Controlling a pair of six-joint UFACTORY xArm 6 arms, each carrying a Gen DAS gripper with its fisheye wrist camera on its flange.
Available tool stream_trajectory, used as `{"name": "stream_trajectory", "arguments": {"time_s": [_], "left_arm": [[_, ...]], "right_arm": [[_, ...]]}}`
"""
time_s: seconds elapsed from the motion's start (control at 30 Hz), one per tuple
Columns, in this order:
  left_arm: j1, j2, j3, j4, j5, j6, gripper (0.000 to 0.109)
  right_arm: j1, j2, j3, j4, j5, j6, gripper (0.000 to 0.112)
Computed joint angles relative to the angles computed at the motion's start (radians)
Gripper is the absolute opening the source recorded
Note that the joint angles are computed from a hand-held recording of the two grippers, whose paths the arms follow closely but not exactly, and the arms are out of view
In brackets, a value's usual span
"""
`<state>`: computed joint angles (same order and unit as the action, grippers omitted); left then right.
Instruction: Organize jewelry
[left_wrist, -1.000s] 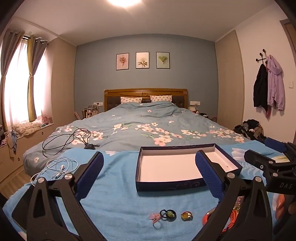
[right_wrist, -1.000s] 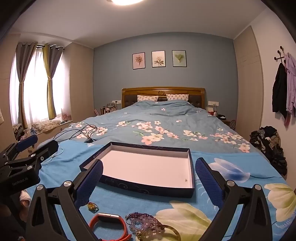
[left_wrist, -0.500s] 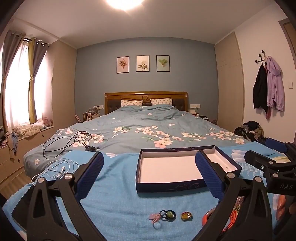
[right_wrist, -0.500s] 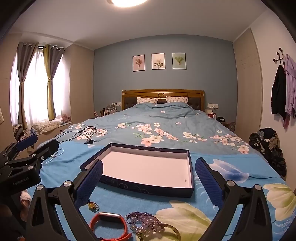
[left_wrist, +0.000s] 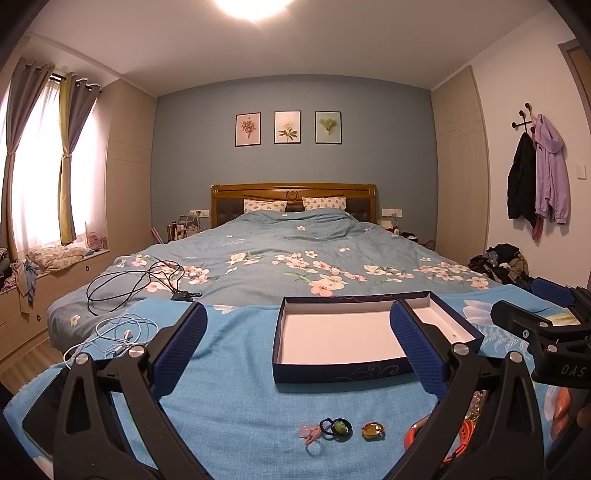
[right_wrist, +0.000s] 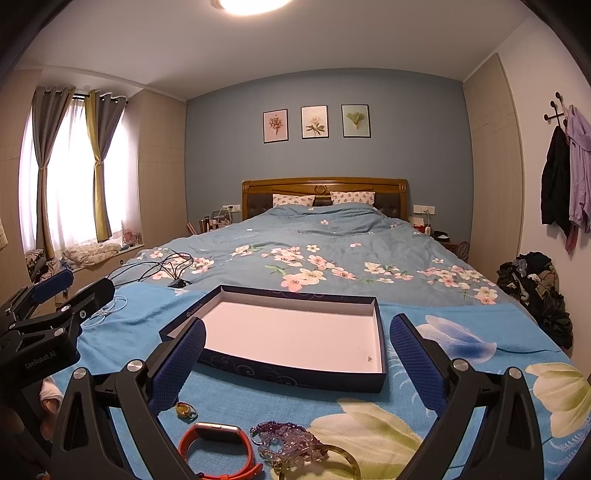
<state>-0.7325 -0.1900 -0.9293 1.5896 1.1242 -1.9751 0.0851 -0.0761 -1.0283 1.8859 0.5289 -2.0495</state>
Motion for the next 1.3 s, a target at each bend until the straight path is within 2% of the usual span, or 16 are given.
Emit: {"name": "stream_trajectory", "arguments": {"time_s": [1.3], "left_arm": [[0.007, 0.012, -0.005, 0.007, -0.013, -0.011, 0.097]], "right_arm": [[-0.008, 0.011, -0.008, 0.007, 0.007, 0.005, 0.096]]}}
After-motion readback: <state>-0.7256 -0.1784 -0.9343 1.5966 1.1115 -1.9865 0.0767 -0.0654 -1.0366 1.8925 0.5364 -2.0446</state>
